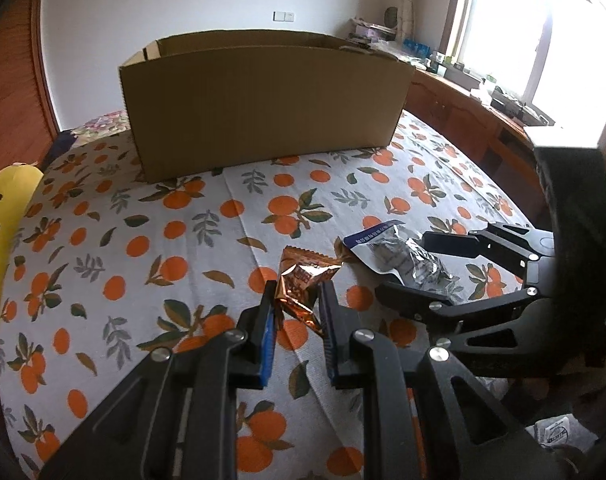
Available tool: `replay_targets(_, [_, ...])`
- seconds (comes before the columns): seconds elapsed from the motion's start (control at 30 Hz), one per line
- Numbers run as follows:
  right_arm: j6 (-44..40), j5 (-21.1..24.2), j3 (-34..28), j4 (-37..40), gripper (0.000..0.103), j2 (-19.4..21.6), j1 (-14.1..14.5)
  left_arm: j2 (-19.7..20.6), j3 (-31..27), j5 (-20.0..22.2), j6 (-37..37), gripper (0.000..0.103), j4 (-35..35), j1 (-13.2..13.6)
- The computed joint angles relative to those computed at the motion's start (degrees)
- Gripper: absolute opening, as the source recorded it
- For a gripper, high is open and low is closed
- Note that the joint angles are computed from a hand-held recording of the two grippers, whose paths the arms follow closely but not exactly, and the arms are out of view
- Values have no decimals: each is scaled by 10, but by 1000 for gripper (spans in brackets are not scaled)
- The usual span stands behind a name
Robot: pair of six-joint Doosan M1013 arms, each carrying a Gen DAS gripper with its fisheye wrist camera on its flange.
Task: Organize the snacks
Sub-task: 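Close the left gripper on the copper foil candy while the right gripper grasps the silver pouch, then carry the copper candy and silver pouch over the box with both grippers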
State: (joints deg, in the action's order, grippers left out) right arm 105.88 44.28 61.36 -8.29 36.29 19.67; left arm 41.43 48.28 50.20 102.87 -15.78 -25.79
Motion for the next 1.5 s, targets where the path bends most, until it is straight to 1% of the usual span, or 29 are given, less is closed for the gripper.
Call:
replay_targets(0.1, [11,9,-7,-23,71,5,5,-7,9,-7,-1,17,2,2])
replay_targets(0.27, [21,15,-11,-30,70,7,6,-16,19,-17,-4,17,3,4])
replay_targets(0.33, [28,13,-11,-40,66,7,8,-19,23,-20,-4,17,5,4])
replay_targets(0.37, [31,11,-6,-42,61,4,7,-21,24,-22,-4,17,5,3])
replay_targets(0.4, [36,8,-2,-44,60,2,7,-22,27,-24,-4,17,4,3])
replay_targets(0.53, [27,1,11,-31,57,-7,4,-28,33,-29,-6,17,4,2])
replay_targets(0.67, [18,-24,36,20,56,-23,-7,-32,38,-34,-3,17,1,-1])
replay_targets(0.8, [16,-43,56,44,56,-36,-13,-36,40,-38,0,17,-3,-4])
replay_targets(1.07, [6,-73,83,53,57,-64,-16,-41,39,-45,6,17,-11,-7])
replay_targets(1.33, [16,-101,101,25,57,-89,-12,-48,42,-60,10,17,-11,-11])
replay_targets(1.5, [29,-124,115,10,57,-105,-11,-49,34,-61,10,17,-9,-14])
